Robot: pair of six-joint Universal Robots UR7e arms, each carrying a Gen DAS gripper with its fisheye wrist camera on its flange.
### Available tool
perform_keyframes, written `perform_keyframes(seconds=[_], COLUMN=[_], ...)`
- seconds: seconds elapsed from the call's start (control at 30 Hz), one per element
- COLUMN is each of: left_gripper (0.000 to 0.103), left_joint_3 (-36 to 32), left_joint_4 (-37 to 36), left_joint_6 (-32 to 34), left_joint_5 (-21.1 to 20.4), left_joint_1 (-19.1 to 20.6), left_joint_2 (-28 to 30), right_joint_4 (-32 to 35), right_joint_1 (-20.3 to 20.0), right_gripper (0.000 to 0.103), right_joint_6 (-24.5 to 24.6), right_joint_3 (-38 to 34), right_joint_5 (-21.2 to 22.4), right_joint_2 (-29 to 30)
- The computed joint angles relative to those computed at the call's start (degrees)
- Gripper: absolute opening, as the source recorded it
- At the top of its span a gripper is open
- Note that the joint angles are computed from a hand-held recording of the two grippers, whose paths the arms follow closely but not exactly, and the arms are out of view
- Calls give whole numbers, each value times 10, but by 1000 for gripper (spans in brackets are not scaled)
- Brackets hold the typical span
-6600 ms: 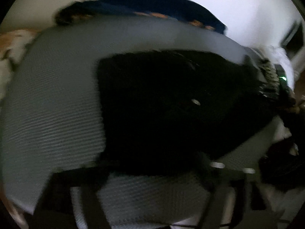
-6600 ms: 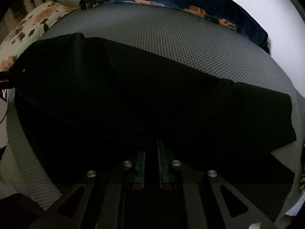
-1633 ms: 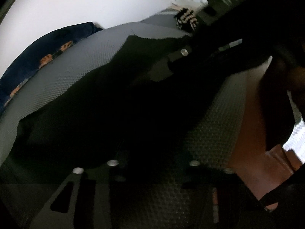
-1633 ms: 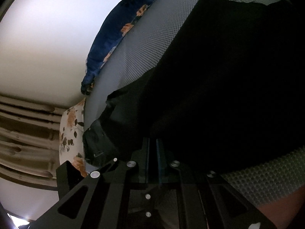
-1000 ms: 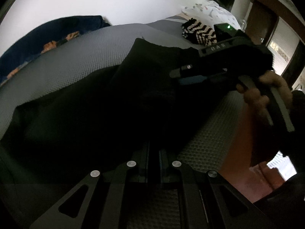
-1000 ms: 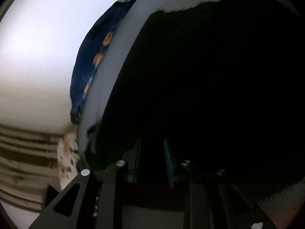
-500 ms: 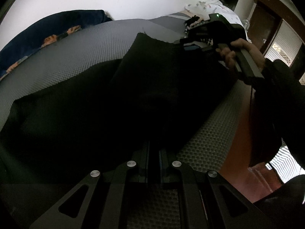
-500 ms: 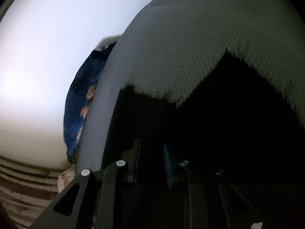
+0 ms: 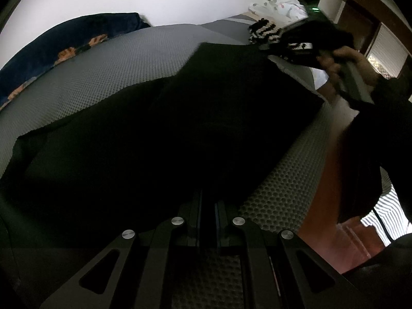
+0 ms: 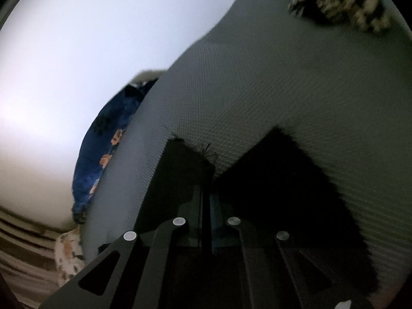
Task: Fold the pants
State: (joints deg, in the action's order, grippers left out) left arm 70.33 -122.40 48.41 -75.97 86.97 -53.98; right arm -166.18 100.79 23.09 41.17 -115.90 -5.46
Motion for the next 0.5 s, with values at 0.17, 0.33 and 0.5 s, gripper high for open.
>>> perform_keyframes(seconds=[0.17,0.33,0.5], left_gripper=[8,8,8], left_joint_3=[-1,-3,-9], left_joint_4=[5,10,18], left_joint_6=[11,20,28], left_joint_5=[-2,-3,-3], left_joint_1=[-1,1,1], left_joint_2=[3,7,9], right_joint_4=[-127,-162,-210], right_joint_1=[18,7,3], right_gripper=[4,4,3], right_joint_6=[10,83,100], right_joint_3=[190,309,346], right_joint_5=[-89,-117,-121], right_joint_2=[-76,-116,-121])
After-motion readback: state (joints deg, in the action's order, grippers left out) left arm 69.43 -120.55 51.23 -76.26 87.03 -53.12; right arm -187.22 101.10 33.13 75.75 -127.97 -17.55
